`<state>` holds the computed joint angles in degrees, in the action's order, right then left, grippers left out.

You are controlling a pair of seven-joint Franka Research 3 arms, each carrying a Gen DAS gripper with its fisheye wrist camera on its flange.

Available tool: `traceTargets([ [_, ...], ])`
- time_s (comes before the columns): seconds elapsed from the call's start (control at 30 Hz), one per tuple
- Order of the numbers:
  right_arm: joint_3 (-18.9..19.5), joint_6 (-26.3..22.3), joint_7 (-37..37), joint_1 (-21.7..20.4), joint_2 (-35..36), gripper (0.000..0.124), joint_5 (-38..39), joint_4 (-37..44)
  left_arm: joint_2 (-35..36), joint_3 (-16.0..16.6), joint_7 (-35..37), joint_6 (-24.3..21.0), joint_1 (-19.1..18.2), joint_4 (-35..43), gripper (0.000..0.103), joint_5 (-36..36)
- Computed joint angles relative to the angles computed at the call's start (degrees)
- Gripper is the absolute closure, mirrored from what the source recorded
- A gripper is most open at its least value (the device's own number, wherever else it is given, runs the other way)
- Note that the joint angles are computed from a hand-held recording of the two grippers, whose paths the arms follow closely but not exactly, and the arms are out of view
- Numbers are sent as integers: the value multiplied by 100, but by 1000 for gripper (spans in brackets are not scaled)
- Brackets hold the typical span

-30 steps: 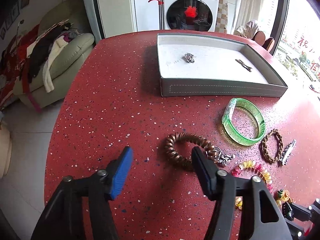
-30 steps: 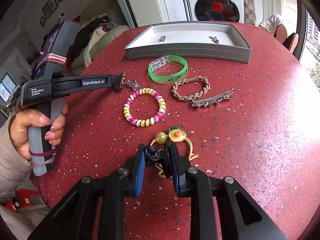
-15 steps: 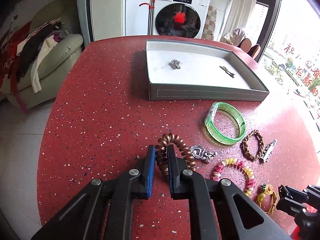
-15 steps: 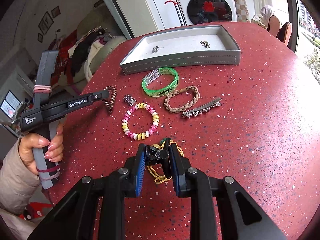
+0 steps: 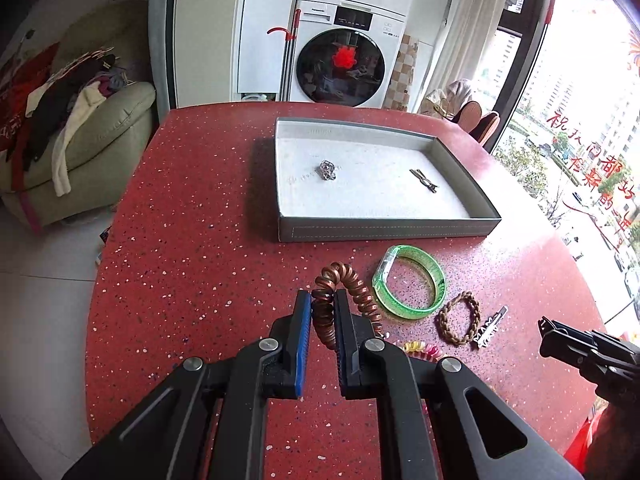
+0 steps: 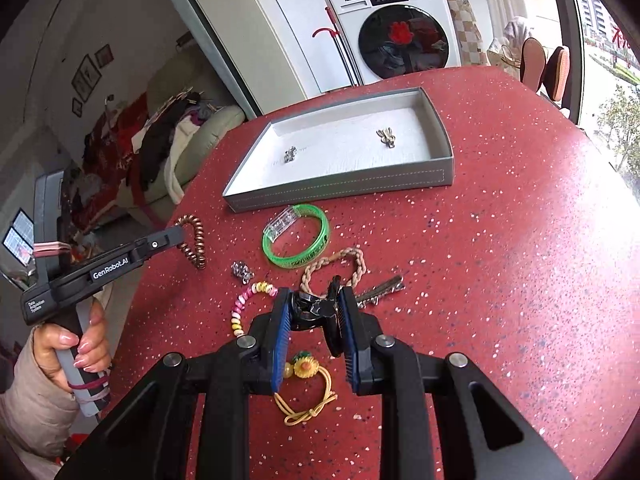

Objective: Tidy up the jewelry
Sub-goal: 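Carry both hair ties into the gray tray and open both tools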

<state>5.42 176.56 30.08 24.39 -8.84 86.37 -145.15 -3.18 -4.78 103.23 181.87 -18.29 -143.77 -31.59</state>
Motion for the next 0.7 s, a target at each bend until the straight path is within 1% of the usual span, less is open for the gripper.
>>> traceTargets([
  [0.07, -47, -34, 89, -65, 42, 98, -232, 104, -25, 79, 279, -92, -103, 126, 73, -296],
  [0.13, -99, -84, 194, -126, 91, 98, -496, 220, -26, 93, 544, -138, -144, 261, 73, -547],
  [0.17, -126, -115, 267, -159, 123, 98, -645, 289, 1, 56, 575, -153, -100, 343, 73, -516],
  [0.2, -151, -139, 330, -188, 168, 98, -771, 375, 35, -51, 319, -127, 52, 395, 73, -151],
  [0.23, -178, -159, 367, -214, 228, 98, -854, 479, 70, -165, -76, -92, 235, 434, 73, 361],
  [0.27, -198, -188, 402, -241, 285, 98, -924, 584, 120, -223, -351, -99, 348, 514, 73, 717],
  [0.3, -215, -219, 439, -275, 355, 98, -1005, 699, 183, -246, -437, -141, 397, 633, 73, 838],
  [0.37, -216, -224, 584, -351, 491, 98, -1264, 909, 333, -332, -406, -245, 508, 918, 73, 826],
  [0.47, -223, -311, 936, -499, 761, 98, -1770, 1280, 618, -453, -711, -390, 714, 1368, 73, 1284],
  [0.6, -181, -417, 1350, -737, 1246, 98, -2329, 1865, 1097, -477, -1268, -705, 834, 2092, 73, 2002],
  [0.7, -141, -460, 1780, -909, 1633, 98, -2860, 2295, 1473, -335, -1848, -853, 766, 2623, 73, 2664],
])
